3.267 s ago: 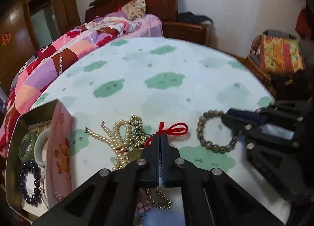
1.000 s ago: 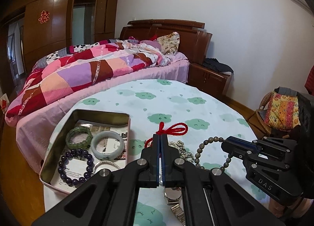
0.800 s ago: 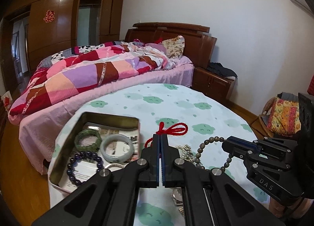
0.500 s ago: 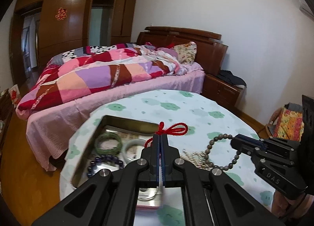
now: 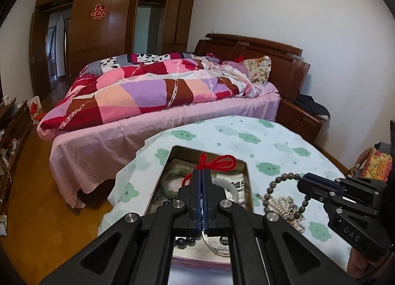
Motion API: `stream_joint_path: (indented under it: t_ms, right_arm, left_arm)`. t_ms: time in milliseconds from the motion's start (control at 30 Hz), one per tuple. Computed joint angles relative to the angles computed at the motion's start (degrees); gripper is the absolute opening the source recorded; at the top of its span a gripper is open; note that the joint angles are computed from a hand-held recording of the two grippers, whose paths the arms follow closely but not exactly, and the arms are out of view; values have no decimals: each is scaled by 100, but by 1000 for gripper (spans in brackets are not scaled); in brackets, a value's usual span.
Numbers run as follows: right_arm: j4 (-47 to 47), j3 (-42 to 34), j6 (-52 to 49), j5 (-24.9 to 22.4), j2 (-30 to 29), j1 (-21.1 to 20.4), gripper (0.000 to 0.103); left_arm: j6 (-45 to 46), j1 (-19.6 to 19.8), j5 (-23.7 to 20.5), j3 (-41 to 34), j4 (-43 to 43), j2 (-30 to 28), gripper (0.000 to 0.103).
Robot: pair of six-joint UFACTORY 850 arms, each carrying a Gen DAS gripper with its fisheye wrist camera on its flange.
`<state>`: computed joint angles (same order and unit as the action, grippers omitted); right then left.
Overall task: Organize jewelry
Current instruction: 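Carry both pieces over the tin and open both tools to release them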
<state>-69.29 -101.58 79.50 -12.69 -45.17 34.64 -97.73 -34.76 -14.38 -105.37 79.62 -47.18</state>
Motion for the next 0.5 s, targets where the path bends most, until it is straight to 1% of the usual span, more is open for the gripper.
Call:
stream_joint_path:
  t_ms: [233,367,500]
  right_arm:
    - [1795,-768,-2101,-169,-531,151,10]
    - [2325,-1050,-2720,-293,-736,203,10]
    - [2635,-1282,-3033,-404,-892,220,10]
  left_arm:
    - [772,40,-52,-221,-678,-207,0]
    - [1170,61,-105,-313,-1042,-288,0]
    - [1457,77,-149,-390,-1336,-371,0]
